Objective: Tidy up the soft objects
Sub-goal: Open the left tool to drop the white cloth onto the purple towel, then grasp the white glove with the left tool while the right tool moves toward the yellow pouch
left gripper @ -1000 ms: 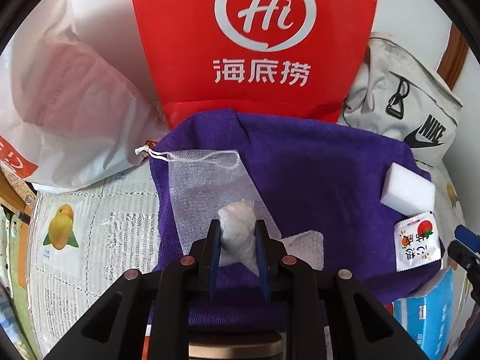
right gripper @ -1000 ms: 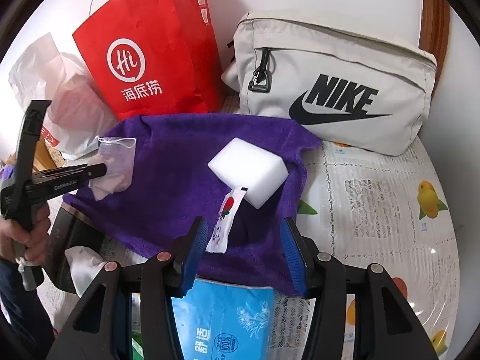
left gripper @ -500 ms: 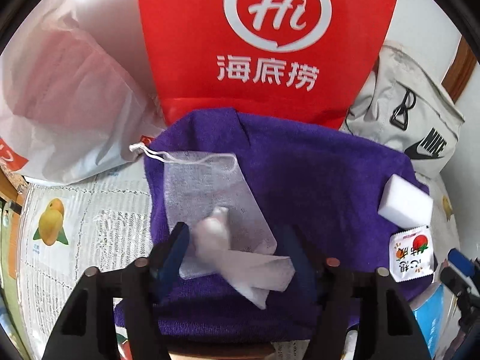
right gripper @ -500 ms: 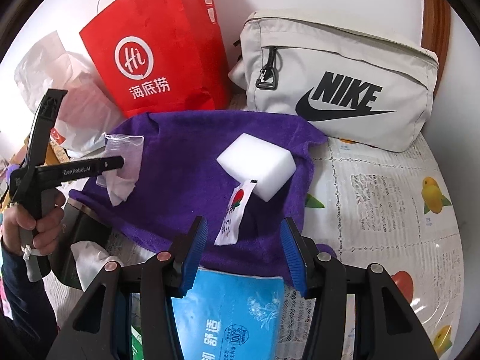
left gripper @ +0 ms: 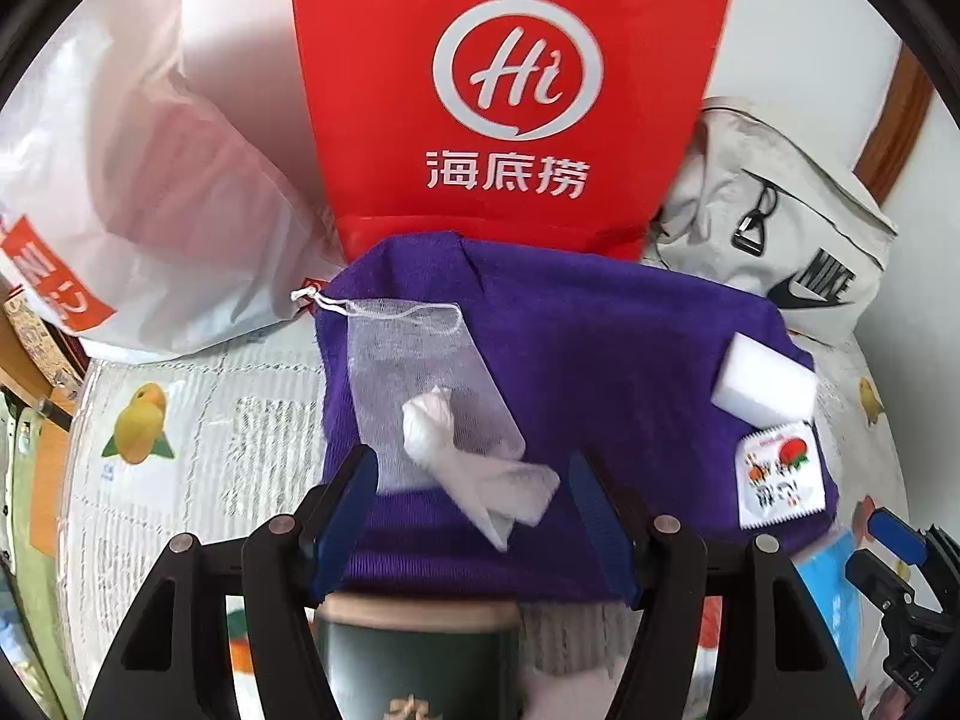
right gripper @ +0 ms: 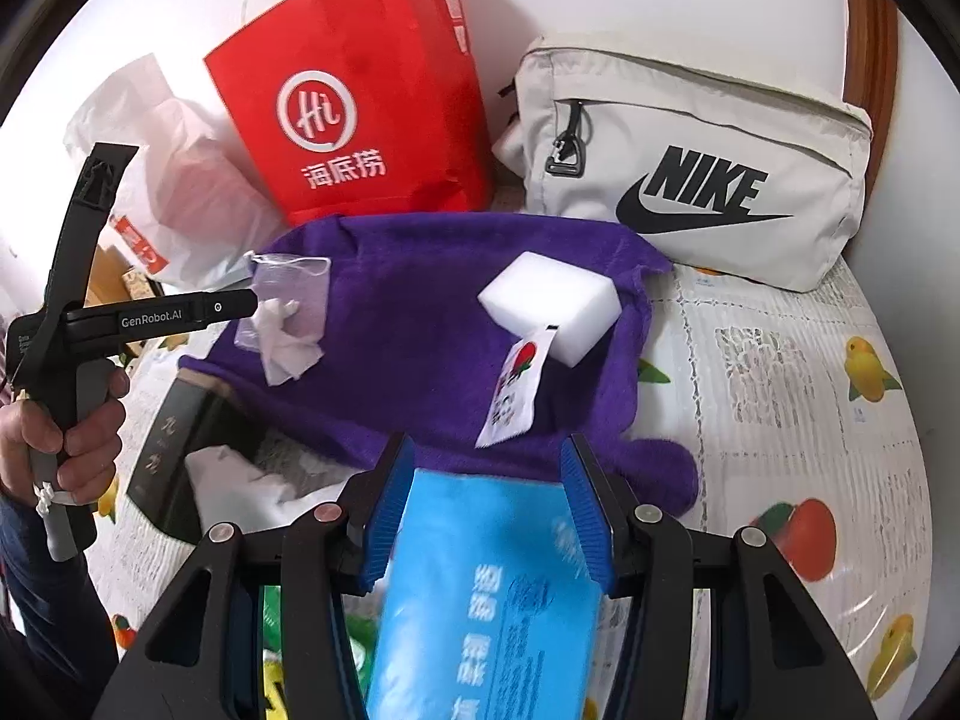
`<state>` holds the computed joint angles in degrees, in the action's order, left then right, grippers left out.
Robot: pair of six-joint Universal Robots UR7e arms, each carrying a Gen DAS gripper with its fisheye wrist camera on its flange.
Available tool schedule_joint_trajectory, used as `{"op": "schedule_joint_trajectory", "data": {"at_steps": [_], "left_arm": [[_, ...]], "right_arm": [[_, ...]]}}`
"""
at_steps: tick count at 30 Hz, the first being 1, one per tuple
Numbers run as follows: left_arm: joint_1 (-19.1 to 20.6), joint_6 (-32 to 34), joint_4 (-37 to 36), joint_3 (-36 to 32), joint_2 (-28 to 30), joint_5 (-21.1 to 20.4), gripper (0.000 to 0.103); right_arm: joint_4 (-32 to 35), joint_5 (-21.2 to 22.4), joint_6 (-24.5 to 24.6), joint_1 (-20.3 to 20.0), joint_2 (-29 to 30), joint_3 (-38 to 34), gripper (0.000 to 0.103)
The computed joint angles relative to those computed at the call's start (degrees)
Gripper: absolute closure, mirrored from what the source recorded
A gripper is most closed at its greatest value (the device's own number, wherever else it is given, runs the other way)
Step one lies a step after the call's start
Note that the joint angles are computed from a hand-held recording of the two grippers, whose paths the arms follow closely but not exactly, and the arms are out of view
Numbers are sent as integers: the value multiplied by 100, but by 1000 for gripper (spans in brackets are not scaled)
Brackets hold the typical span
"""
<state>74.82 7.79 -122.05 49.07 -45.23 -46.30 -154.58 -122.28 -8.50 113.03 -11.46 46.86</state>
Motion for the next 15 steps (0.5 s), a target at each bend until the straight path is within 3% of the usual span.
{"op": "schedule_joint_trajectory", "data": {"at_steps": [15], "left_arm": [[-426,293,-1146,2689,-1399,-116,39]], "right_arm": [[-936,35,152,228,-820,1771,51]]}}
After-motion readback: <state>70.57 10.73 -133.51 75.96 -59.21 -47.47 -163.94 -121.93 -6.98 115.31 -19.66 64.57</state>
